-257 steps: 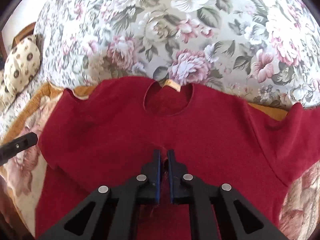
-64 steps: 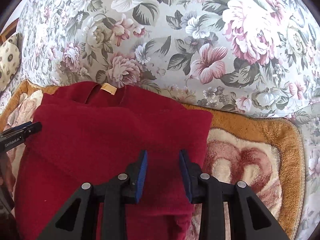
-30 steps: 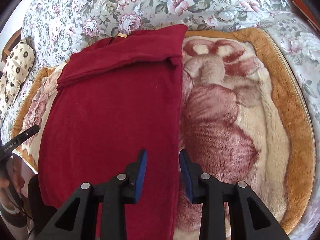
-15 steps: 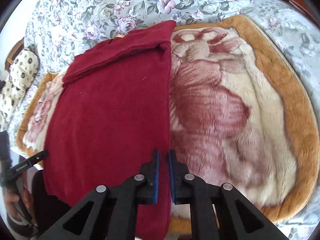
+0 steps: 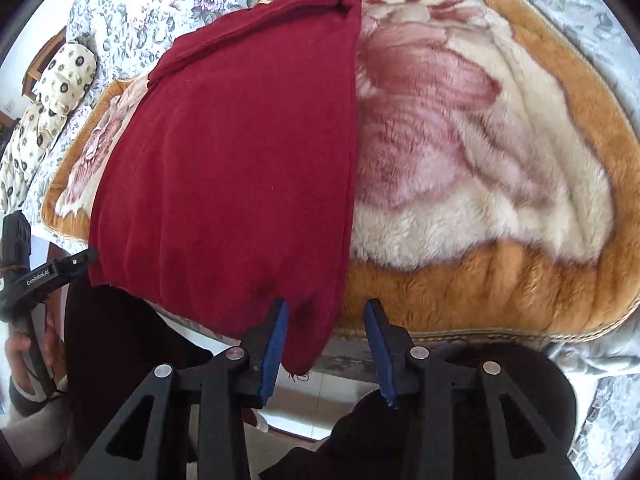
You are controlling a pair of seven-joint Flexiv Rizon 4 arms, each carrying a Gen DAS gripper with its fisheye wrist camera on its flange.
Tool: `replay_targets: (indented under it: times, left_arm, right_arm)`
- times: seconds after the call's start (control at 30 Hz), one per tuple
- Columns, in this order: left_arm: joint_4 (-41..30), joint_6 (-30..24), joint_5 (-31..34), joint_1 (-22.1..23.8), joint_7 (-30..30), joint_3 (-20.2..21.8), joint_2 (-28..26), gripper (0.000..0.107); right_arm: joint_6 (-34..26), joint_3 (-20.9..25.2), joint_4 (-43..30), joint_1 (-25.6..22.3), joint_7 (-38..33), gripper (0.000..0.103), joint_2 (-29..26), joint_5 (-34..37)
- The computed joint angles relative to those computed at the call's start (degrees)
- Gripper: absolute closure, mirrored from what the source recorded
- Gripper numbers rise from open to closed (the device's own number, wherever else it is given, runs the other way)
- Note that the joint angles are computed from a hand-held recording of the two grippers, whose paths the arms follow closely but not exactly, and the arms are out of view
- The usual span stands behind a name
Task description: Fold small clothes
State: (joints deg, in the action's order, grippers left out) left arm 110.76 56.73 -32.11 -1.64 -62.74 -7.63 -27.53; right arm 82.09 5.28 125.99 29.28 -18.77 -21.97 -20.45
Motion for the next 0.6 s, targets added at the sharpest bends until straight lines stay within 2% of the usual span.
replay_targets:
  times: [0.13, 0.3, 0.4, 0.43, 0.47, 0.57, 0.6]
  left_arm:
    - [-0.1, -1.5, -1.6, 0.2, -0.7, -0.8, -0.9, 0.049]
    - [0.8, -1.2, -2.1, -0.1, 0.8, -1.0, -0.8, 0.049]
    - [0.9, -0.5, -2.7, -0.3, 0.0, -1.1, -1.2, 0.049]
    - [1.2, -0.2, -3.0, -0.3, 0.1, -1.2, -1.1, 0.049]
    - [1.4, 0.3, -3.0, -0.4, 0.2, -1.3, -1.1, 0.049]
    - [1.8, 0.9, -3.4, -0.2, 1.0, -1.7, -0.8, 0.052]
    - [2.3, 1.5, -4.0, 0.0, 2.0, -2.1, -0.5, 0.057]
  right_arm:
    - [5.8, -4.5, 3.0, 3.6, 4.6, 0.062, 0.2, -1.1]
    - [11.8, 1.8, 4.6, -1.1, 0.8, 0.062, -0.5, 3.9]
    - [13.5, -2.4, 5.4, 3.5, 0.7, 0.064, -0.7, 5.8]
    - [14.6, -5.6, 6.0, 6.8, 1.1, 0.066, -0.4, 6.3]
    - [17.1, -7.5, 6.5, 8.7, 0.9, 0.078, -0.7, 7.1]
    - [18.5, -9.1, 6.3, 10.9, -0.7, 0.094, -1.0, 9.6]
    - [18.9, -9.6, 6.4, 11.6, -1.7, 0.095, -0.9, 10.1]
